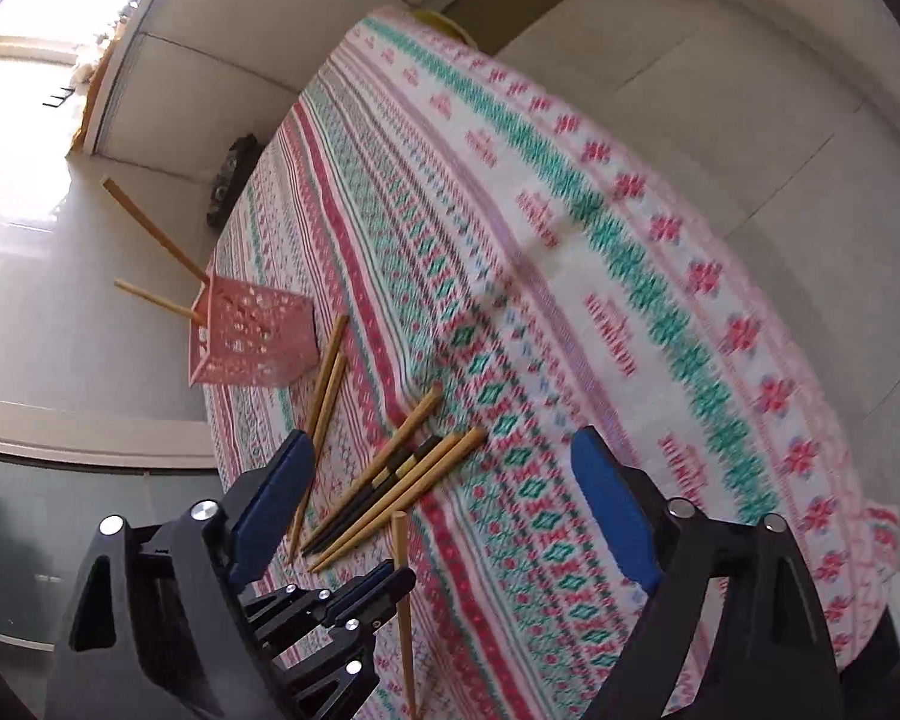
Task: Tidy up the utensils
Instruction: 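Lower the left gripper onto another wooden chopstick and close it, then lift the chopstick with the left gripper while the right gripper grasps another chopstick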
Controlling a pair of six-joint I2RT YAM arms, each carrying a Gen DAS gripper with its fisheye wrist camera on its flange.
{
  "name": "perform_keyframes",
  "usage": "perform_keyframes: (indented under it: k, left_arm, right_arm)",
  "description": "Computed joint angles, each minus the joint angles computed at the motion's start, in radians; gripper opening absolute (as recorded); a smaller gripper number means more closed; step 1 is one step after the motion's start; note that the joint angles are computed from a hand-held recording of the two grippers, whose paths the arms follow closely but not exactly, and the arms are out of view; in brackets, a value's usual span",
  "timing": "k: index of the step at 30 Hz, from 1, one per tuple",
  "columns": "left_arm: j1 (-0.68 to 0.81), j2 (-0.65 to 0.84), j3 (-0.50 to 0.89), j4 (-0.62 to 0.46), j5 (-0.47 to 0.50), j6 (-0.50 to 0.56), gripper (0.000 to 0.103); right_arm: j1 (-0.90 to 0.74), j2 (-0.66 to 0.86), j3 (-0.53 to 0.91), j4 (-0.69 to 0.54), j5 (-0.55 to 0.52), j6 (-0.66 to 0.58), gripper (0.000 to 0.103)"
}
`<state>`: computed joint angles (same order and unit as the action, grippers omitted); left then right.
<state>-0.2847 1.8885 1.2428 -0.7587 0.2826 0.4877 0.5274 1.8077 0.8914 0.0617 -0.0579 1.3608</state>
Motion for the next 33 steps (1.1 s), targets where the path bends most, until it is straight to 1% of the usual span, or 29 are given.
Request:
perform_keyframes:
  k: [1,2,3,4,7,8,9,10,12,13,15,16,17,18,19,21,23,25,26,27,28,29,30,31,32,33]
  left_arm:
    - [0.035,-0.039,-0.024,0.002,0.039,0.002,0.006]
    - [0.072,-0.077,-0.040,0.001,0.081,0.007,0.006]
    - [0.106,-0.118,-0.053,0.004,0.122,0.007,0.006]
    - [0.140,-0.155,-0.057,0.005,0.160,0.005,0.006]
    - [0.218,-0.231,-0.045,0.007,0.285,-0.007,0.006]
    - [0.235,-0.242,-0.035,0.008,0.319,-0.008,0.006]
    - [0.255,-0.245,-0.024,0.000,0.350,-0.003,0.006]
    - [0.269,-0.243,-0.011,-0.010,0.374,0.002,0.007]
    - [0.285,-0.256,-0.017,-0.012,0.395,-0.002,0.007]
    - [0.298,-0.256,-0.012,-0.019,0.409,0.001,0.007]
    - [0.333,-0.268,-0.008,-0.040,0.450,0.015,0.007]
    - [0.351,-0.258,0.024,-0.073,0.470,0.033,0.007]
    - [0.361,-0.272,0.018,-0.078,0.481,0.040,0.007]
    - [0.373,-0.288,0.009,-0.081,0.491,0.046,0.007]
    - [0.381,-0.294,0.003,-0.080,0.502,0.050,0.007]
    - [0.401,-0.302,0.011,-0.094,0.526,0.057,0.007]
    - [0.425,-0.310,0.026,-0.120,0.546,0.064,0.008]
    - [0.447,-0.306,0.035,-0.130,0.560,0.073,0.008]
    - [0.456,-0.305,0.038,-0.135,0.564,0.079,0.008]
    - [0.464,-0.306,0.040,-0.141,0.567,0.085,0.008]
    - [0.469,-0.307,0.040,-0.141,0.567,0.085,0.008]
    - [0.474,-0.308,0.043,-0.147,0.568,0.086,0.008]
    - [0.476,-0.307,0.044,-0.148,0.570,0.086,0.008]
    - [0.477,-0.309,0.042,-0.147,0.570,0.085,0.008]
    - [0.478,-0.311,0.039,-0.145,0.568,0.085,0.008]
    - [0.479,-0.314,0.038,-0.144,0.567,0.085,0.008]
  right_arm:
    - [0.006,0.041,0.019,0.023,-0.023,0.022,0.069]
    - [0.011,0.079,0.045,0.025,-0.039,0.041,0.053]
    - [0.016,0.113,0.073,0.018,-0.047,0.055,0.046]
    - [0.021,0.145,0.097,0.015,-0.052,0.073,0.035]
    - [0.039,0.214,0.145,0.002,-0.042,0.145,0.023]
    - [0.045,0.231,0.154,0.000,-0.031,0.174,0.023]
    - [0.050,0.242,0.154,0.010,-0.018,0.208,0.019]
    - [0.054,0.245,0.160,0.002,-0.003,0.226,0.018]
    - [0.061,0.261,0.217,-0.077,0.014,0.235,0.019]
    - [0.062,0.275,0.264,-0.142,0.018,0.227,0.018]
    - [0.053,0.309,0.367,-0.280,0.012,0.192,0.018]
    - [0.051,0.334,0.431,-0.361,0.012,0.175,0.017]
    - [0.053,0.366,0.512,-0.457,0.018,0.149,0.016]
    - [0.060,0.410,0.615,-0.569,0.035,0.102,0.016]
    - [0.069,0.451,0.704,-0.660,0.061,0.059,0.019]
    - [0.086,0.528,0.869,-0.824,0.100,-0.015,0.019]
    - [0.097,0.592,0.995,-0.962,0.099,-0.101,0.017]
    - [0.107,0.613,1.047,-1.056,0.096,-0.177,0.018]
    - [0.106,0.601,1.029,-1.063,0.079,-0.183,0.018]
    - [0.098,0.570,0.972,-1.027,0.053,-0.173,0.018]
    - [0.095,0.527,0.891,-0.971,0.031,-0.136,0.020]
    - [0.087,0.480,0.793,-0.891,0.009,-0.097,0.025]
    - [0.083,0.453,0.738,-0.831,0.006,-0.057,0.026]
    - [0.084,0.440,0.711,-0.794,0.007,-0.024,0.034]
    - [0.082,0.418,0.668,-0.741,0.001,0.002,0.049]
    - [0.087,0.423,0.675,-0.735,0.009,0.031,0.052]
